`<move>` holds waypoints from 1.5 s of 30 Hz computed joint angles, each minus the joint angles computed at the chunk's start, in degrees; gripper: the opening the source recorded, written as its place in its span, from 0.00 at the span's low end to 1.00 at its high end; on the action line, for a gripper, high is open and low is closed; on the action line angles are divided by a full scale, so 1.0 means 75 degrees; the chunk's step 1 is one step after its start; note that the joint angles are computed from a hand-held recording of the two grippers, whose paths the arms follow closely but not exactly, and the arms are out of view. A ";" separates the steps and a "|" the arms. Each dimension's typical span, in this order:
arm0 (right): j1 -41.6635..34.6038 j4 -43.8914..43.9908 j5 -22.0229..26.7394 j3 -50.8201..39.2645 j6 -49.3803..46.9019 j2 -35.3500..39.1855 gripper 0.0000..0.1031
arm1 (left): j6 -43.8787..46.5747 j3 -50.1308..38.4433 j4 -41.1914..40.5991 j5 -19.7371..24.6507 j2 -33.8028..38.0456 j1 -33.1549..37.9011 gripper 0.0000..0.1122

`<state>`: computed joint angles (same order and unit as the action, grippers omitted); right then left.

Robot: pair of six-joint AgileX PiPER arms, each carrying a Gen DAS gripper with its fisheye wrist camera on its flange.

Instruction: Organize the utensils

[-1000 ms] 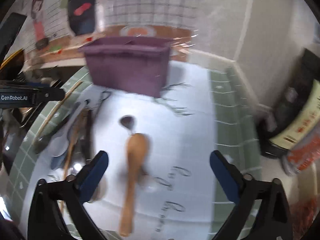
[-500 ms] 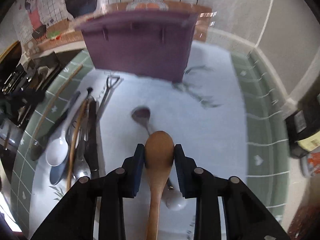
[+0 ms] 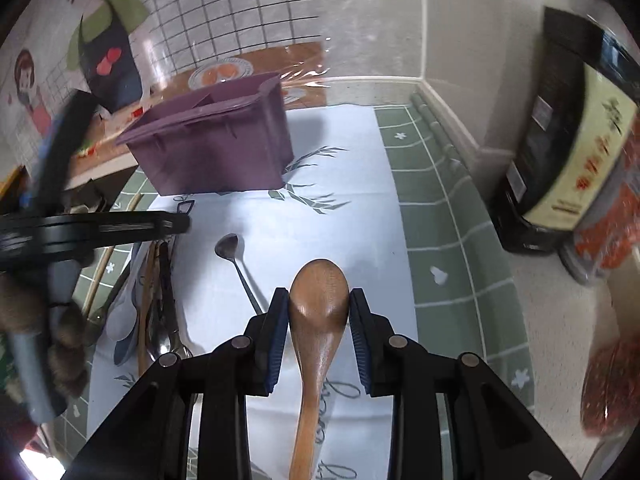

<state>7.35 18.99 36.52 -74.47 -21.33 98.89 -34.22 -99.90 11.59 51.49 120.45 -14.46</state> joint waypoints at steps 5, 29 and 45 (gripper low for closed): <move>-0.0105 -0.0148 -0.0116 0.0328 -0.0095 -0.0233 0.27 | -0.0256 -0.1172 0.0442 0.0782 0.0749 -0.0110 0.43; 0.0632 -0.0912 -0.0346 0.0269 0.0352 -0.0481 0.27 | -0.0961 0.4412 0.1591 -0.2579 -0.3783 -0.0966 0.19; 0.1511 -0.1906 -0.0214 -0.0007 0.1225 -0.1149 0.26 | -0.1212 0.6055 0.1537 -0.2947 -0.6376 -0.0731 0.19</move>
